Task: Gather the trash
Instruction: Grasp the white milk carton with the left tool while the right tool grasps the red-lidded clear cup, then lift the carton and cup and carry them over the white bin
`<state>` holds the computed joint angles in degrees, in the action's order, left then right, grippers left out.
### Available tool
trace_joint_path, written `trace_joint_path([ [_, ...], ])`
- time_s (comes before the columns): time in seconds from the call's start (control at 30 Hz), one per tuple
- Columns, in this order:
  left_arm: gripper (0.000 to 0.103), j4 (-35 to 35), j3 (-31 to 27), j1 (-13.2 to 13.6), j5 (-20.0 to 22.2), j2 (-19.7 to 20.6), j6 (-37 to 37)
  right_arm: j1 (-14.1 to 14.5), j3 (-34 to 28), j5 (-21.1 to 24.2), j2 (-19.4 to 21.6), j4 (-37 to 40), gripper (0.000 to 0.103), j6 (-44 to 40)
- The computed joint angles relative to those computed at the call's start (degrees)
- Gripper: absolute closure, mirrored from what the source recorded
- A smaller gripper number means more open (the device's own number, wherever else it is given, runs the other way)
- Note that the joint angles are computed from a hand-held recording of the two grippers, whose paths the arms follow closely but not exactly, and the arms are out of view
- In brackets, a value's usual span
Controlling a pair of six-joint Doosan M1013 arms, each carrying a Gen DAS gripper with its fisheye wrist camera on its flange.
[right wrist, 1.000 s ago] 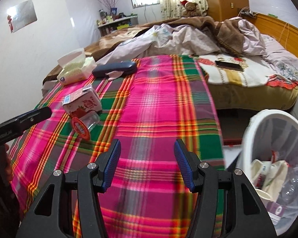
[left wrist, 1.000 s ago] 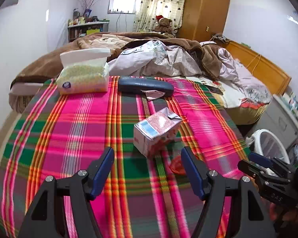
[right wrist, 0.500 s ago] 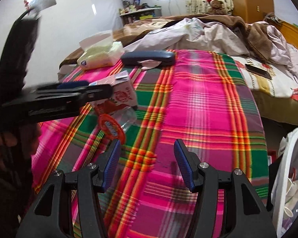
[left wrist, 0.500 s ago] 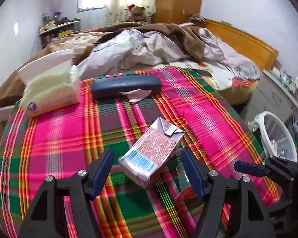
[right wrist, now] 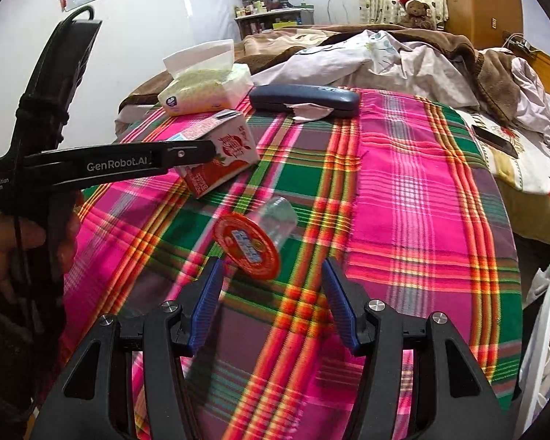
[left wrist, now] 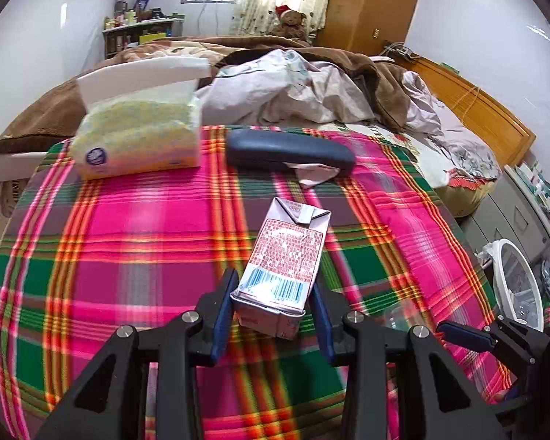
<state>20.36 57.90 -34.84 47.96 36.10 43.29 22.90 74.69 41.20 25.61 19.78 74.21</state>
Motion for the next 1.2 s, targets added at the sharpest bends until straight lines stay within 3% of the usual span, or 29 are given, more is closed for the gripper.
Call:
trace_joint_path([
  [0.33,0.063,4.2,4.8,-0.8,1.0,-2.9,-6.0,1.4,-2.6,0.3,1.7,-4.7,0.046,6.0],
  [0.47,0.062,4.3,6.3,-1.0,-1.6,-3.7,-6.9,1.5,-3.4,1.0,2.3,-6.8,0.046,9.8],
  [0.6,0.04,5.8,5.9,-1.1,-2.0,-3.5,-6.8,1.2,-2.7,-0.4,1.8,-7.6,0.046,12.4],
  [0.7,0.037,5.7,5.1,-1.0,-1.8,-3.0,-5.9,1.0,-2.1,-1.5,1.5,-7.9,0.049,13.6],
  [0.87,0.037,5.6,2.3,-1.0,1.9,-1.1,-4.9,0.6,-1.8,-2.2,1.5,-7.3,0.05,15.1],
  [0.93,0.037,3.6,2.3,-0.5,1.0,-0.9,-5.6,0.5,-1.8,-2.3,1.5,-6.9,0.05,15.0],
  [0.97,0.039,3.8,2.1,-0.6,1.4,-0.7,-6.0,0.4,-1.8,-2.4,1.6,-6.4,0.05,15.0],
  [1.07,0.064,5.4,1.1,-1.0,3.7,0.0,-5.2,0.2,-1.7,-2.6,1.6,-5.5,0.051,14.9],
  [1.2,0.067,4.9,1.4,-1.0,3.4,-0.2,-5.6,0.0,-1.6,-2.9,1.5,-5.0,0.051,14.7],
])
